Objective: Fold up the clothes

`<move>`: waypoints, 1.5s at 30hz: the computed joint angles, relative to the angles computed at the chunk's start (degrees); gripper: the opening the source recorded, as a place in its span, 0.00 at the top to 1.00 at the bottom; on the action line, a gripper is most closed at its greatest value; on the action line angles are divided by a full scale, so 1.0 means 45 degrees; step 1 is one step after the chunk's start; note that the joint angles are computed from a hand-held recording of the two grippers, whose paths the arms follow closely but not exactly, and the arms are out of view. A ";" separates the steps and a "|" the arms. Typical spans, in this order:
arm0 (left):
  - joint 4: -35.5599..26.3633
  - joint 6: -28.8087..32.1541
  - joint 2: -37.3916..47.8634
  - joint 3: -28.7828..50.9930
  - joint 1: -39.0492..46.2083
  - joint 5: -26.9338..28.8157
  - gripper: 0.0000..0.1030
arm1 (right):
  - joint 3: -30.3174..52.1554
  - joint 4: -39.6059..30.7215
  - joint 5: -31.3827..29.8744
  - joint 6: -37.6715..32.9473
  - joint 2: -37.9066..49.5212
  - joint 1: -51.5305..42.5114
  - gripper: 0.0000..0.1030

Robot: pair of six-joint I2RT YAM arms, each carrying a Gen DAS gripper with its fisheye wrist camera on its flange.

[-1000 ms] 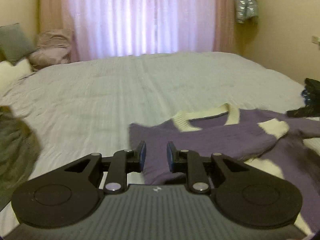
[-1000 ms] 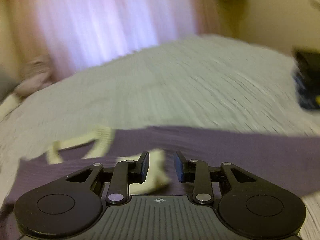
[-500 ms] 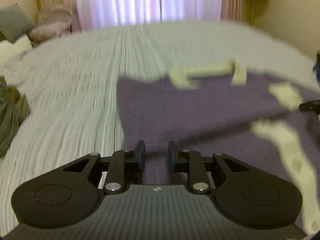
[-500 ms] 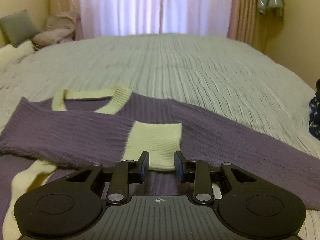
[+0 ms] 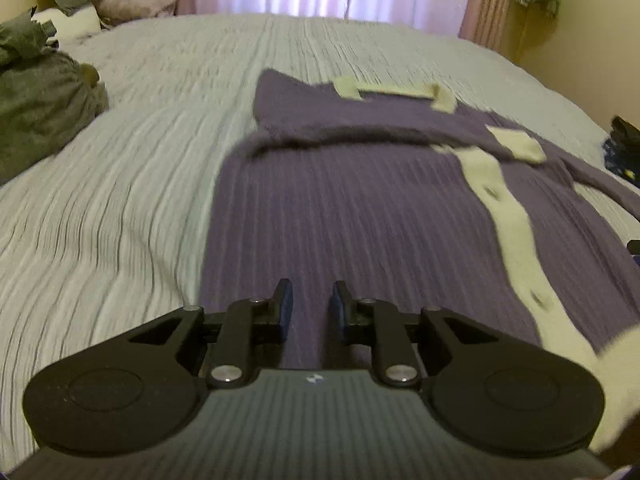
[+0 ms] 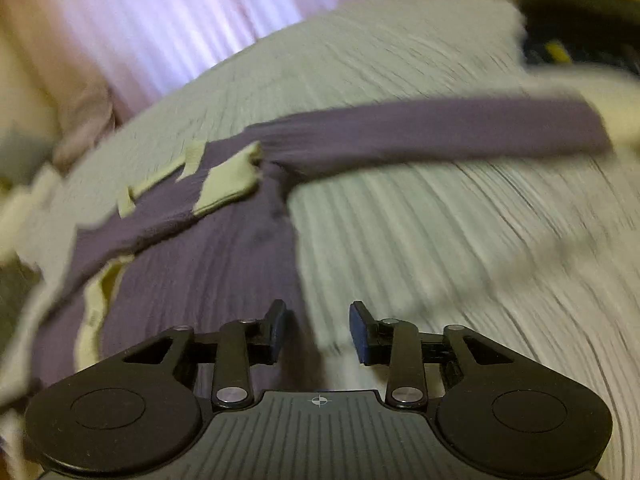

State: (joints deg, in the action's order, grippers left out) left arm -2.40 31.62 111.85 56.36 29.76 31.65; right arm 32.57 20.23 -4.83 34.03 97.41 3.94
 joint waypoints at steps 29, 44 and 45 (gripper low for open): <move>-0.0234 -0.3233 0.0933 0.2299 -0.0479 0.0366 0.78 | 0.2020 0.3243 -0.0559 0.4076 0.2710 -0.5592 0.91; -0.1305 -0.3950 0.1194 0.2482 0.0057 0.1922 0.68 | 0.5360 0.0595 0.4801 -1.1249 0.3467 0.6398 0.08; -0.1343 -0.4104 0.1277 0.2536 0.0050 0.2173 0.67 | 0.5192 0.0624 0.4824 -1.1213 0.3567 0.6375 0.08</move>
State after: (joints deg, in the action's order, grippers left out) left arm -8.45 13.15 117.60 67.78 29.98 41.43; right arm 55.93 23.04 16.88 -16.43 113.47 32.63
